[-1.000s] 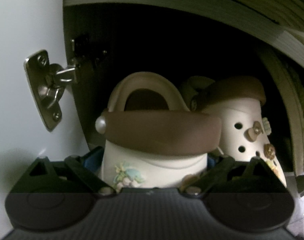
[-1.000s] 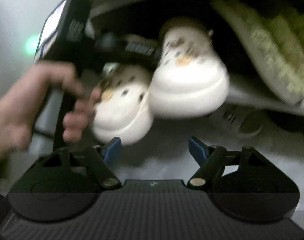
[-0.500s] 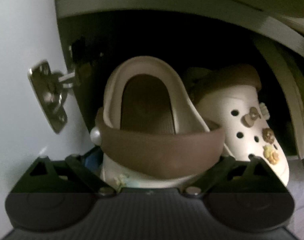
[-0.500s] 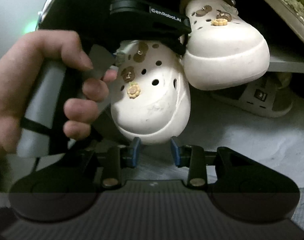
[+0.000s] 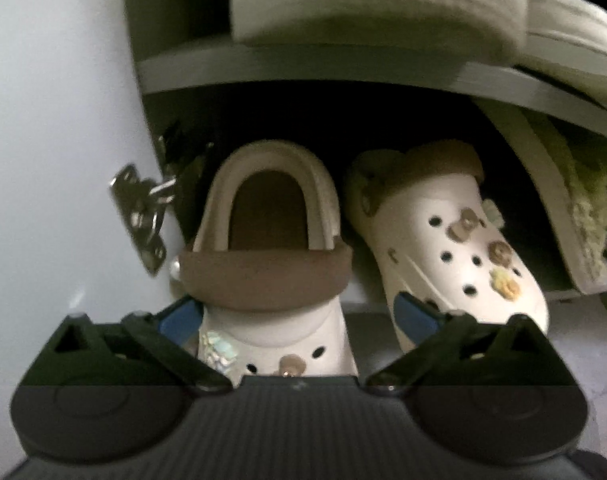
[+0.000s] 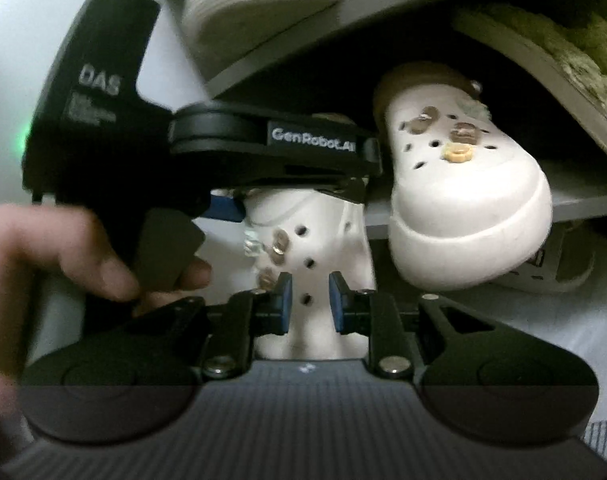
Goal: Organize scattered shoes
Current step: 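Lower the cream clogs onto the shelf and open the left gripper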
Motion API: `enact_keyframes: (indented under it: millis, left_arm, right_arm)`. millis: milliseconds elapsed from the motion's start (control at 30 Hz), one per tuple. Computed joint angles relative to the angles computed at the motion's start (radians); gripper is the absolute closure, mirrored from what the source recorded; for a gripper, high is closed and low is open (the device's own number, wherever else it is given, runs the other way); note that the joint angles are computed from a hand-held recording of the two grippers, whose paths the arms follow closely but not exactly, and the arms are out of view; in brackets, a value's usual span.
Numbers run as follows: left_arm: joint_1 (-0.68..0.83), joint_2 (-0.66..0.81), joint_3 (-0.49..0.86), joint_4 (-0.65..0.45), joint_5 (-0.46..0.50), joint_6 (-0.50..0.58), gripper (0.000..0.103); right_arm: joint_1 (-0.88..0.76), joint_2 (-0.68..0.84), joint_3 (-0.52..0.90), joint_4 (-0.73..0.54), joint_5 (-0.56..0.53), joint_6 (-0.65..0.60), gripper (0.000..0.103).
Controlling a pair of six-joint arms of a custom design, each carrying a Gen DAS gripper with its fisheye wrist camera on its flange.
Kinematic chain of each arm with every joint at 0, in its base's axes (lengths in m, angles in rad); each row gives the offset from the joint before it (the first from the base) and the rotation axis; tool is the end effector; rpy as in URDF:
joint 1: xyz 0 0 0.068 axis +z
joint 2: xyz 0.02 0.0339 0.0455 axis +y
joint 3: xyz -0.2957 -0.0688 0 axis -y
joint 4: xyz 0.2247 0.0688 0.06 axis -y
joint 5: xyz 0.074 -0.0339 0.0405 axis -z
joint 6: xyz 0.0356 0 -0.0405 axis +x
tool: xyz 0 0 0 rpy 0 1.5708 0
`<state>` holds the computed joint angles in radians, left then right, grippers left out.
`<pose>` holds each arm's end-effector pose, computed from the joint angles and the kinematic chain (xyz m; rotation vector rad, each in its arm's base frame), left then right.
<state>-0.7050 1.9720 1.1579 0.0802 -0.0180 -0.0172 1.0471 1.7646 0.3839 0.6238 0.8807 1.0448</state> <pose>0.3163 -0.2683 0.1901 0.7767 2.1965 -0.3464 0.1481 0.2016 0.1280 0.4025 1.9937 0.2728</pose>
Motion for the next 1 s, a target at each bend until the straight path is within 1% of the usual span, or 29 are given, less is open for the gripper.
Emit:
enact_keyframes:
  millis: [33, 67, 100, 133, 167, 200, 233, 300, 333, 400, 433, 467, 533, 567, 600, 633, 667, 700, 733, 767, 800, 833, 867, 900, 933, 1000]
  left_arm:
    - [0.005, 0.003, 0.020, -0.032, 0.015, 0.000, 0.001]
    - [0.011, 0.033, 0.048, 0.009, 0.014, 0.010, 0.001]
    - [0.005, 0.040, 0.026, 0.045, 0.004, 0.014, 0.001]
    - [-0.012, 0.054, -0.047, 0.142, -0.028, 0.023, 0.001]
    - [-0.002, 0.049, -0.087, 0.216, -0.034, 0.056, 0.001]
    - [0.019, 0.051, -0.082, 0.232, -0.016, 0.073, 0.003]
    - [0.023, 0.060, -0.085, 0.267, -0.015, 0.078, 0.008]
    - [0.025, 0.062, -0.080, 0.286, -0.023, 0.075, 0.013]
    - [0.038, 0.062, -0.070, 0.278, -0.011, 0.069, 0.015]
    - [0.051, 0.044, -0.057, 0.244, 0.005, 0.058, 0.015]
    - [0.051, 0.041, -0.059, 0.239, 0.004, 0.053, 0.015]
    - [0.050, 0.040, -0.063, 0.243, 0.004, 0.048, 0.015]
    - [0.052, 0.029, -0.067, 0.225, 0.015, 0.039, 0.014]
    - [0.057, 0.021, -0.071, 0.218, 0.032, 0.033, 0.014]
    - [0.063, 0.027, -0.046, 0.192, 0.049, 0.028, 0.012]
    - [0.069, 0.066, 0.029, 0.171, 0.056, 0.023, 0.012]
    - [0.075, 0.056, 0.054, 0.101, 0.075, 0.002, 0.011]
    - [0.077, 0.035, 0.036, 0.094, 0.087, -0.008, 0.007]
    - [0.088, 0.036, 0.034, 0.105, 0.113, 0.009, 0.005]
    - [0.094, 0.083, 0.081, 0.107, 0.112, -0.008, 0.005]
    - [0.104, 0.080, 0.088, 0.096, 0.145, 0.019, 0.005]
    - [0.099, 0.060, 0.075, 0.092, 0.155, 0.016, 0.005]
    - [0.102, 0.024, 0.043, 0.089, 0.179, 0.027, 0.004]
    - [0.111, -0.023, 0.005, 0.091, 0.206, 0.036, 0.004]
    - [0.129, -0.074, -0.001, 0.057, 0.228, 0.047, 0.003]
    - [0.136, -0.125, -0.033, 0.078, 0.255, 0.046, 0.002]
  right_arm:
    - [0.014, 0.004, 0.000, 0.004, 0.006, -0.010, 0.079]
    - [0.021, 0.020, 0.002, 0.023, -0.001, -0.026, 0.079]
    - [0.005, 0.049, 0.008, 0.054, -0.030, -0.044, 0.079]
    - [-0.005, 0.072, 0.015, 0.060, -0.054, -0.039, 0.079]
    - [-0.008, 0.085, 0.019, 0.047, -0.071, -0.013, 0.079]
    - [-0.006, 0.094, 0.017, 0.040, -0.080, 0.015, 0.079]
    - [0.009, 0.107, 0.016, 0.015, -0.079, 0.059, 0.078]
    - [0.032, 0.143, 0.017, -0.002, -0.088, 0.115, 0.078]
    - [0.028, 0.163, 0.015, 0.018, -0.103, 0.120, 0.078]
    - [0.027, 0.212, -0.005, 0.135, -0.165, 0.094, 0.078]
    - [0.055, 0.226, -0.002, 0.148, -0.155, 0.108, 0.078]
    - [0.052, 0.244, 0.004, 0.191, -0.168, 0.085, 0.078]
    - [0.015, 0.277, 0.019, 0.285, -0.198, 0.054, 0.078]
    - [0.001, 0.283, 0.022, 0.304, -0.211, 0.062, 0.078]
    - [0.003, 0.286, 0.026, 0.307, -0.217, 0.074, 0.080]
    - [0.001, 0.296, 0.034, 0.319, -0.226, 0.090, 0.080]
    - [-0.001, 0.305, 0.041, 0.331, -0.235, 0.106, 0.080]
    - [0.004, 0.310, 0.046, 0.335, -0.229, 0.116, 0.080]
    - [0.022, 0.309, 0.049, 0.329, -0.202, 0.118, 0.081]
    - [0.039, 0.307, 0.053, 0.322, -0.176, 0.120, 0.081]
    - [0.056, 0.306, 0.057, 0.314, -0.150, 0.122, 0.085]
    - [0.076, 0.296, 0.062, 0.298, -0.116, 0.126, 0.089]
    - [0.093, 0.283, 0.066, 0.282, -0.086, 0.129, 0.091]
    - [0.104, 0.274, 0.071, 0.272, -0.064, 0.121, 0.091]
    - [0.127, 0.253, 0.087, 0.233, -0.016, 0.102, 0.091]
    - [0.150, 0.226, 0.115, 0.160, 0.042, 0.089, 0.091]
